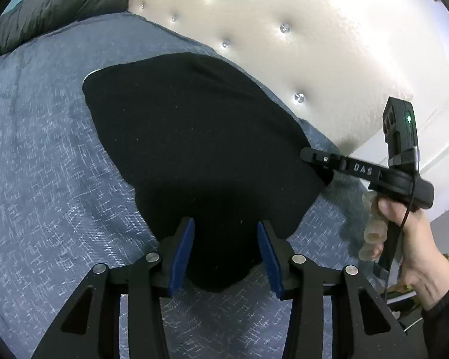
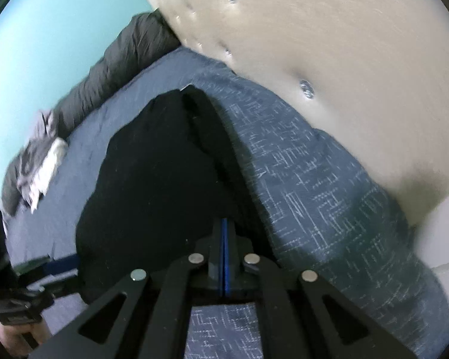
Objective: Fold clothes
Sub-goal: 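Lower the folded black sweatshirt onto the bed and open both tools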
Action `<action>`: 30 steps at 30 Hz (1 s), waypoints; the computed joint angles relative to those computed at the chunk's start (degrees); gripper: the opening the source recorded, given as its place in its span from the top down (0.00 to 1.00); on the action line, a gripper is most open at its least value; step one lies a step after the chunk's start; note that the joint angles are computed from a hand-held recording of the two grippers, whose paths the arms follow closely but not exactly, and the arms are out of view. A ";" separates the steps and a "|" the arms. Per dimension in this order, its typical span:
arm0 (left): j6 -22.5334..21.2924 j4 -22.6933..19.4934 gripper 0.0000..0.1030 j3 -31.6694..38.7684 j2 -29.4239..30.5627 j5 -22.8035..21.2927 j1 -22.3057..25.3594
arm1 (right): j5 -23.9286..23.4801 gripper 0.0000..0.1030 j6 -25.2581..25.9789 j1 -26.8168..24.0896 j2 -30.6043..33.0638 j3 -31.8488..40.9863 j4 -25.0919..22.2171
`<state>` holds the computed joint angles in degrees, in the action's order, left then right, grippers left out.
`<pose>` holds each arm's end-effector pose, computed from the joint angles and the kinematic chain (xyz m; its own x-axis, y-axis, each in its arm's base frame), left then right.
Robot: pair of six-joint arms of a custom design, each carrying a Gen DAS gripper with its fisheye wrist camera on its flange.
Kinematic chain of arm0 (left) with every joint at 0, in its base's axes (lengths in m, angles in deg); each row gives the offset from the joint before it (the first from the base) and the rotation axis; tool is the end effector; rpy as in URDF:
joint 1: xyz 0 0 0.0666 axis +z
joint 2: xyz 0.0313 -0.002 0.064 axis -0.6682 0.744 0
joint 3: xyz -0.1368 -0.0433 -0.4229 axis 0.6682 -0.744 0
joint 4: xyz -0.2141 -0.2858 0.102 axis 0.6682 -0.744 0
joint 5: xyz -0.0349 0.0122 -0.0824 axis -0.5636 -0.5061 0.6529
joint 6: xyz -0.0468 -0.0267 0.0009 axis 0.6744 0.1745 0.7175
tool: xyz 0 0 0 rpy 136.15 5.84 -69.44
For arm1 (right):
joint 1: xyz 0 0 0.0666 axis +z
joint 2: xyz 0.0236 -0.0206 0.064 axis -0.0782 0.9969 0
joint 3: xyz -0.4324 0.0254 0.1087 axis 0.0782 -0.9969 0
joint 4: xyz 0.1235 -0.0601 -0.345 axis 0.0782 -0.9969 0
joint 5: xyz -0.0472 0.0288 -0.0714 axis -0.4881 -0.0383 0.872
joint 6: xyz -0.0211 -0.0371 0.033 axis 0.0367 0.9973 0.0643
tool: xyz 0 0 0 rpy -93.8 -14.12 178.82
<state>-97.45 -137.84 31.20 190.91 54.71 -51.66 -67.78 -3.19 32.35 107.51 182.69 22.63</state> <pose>0.6194 -0.1278 0.4513 -0.7466 0.4016 -0.5304 0.6359 0.6649 -0.3917 0.5530 0.4024 0.4467 -0.7610 0.3551 -0.5429 0.1939 0.9232 0.3319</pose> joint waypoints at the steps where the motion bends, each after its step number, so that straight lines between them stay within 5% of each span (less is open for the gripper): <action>1: -0.15 -0.05 0.55 -0.15 -0.18 -0.13 -0.06 | 0.31 1.00 0.06 0.12 -0.04 0.34 -0.35; 6: 0.92 0.60 0.54 0.36 0.59 0.34 0.43 | 3.02 1.00 3.27 1.17 0.90 3.71 -2.13; 13: 0.84 1.89 0.55 -1.68 0.02 -0.27 0.41 | 5.08 1.00 -0.55 1.83 -2.11 -4.06 2.59; 30: 0.16 -2.31 0.54 0.34 -6.21 1.59 4.19 | 16.16 1.00 -5.33 9.30 -0.16 11.71 -11.20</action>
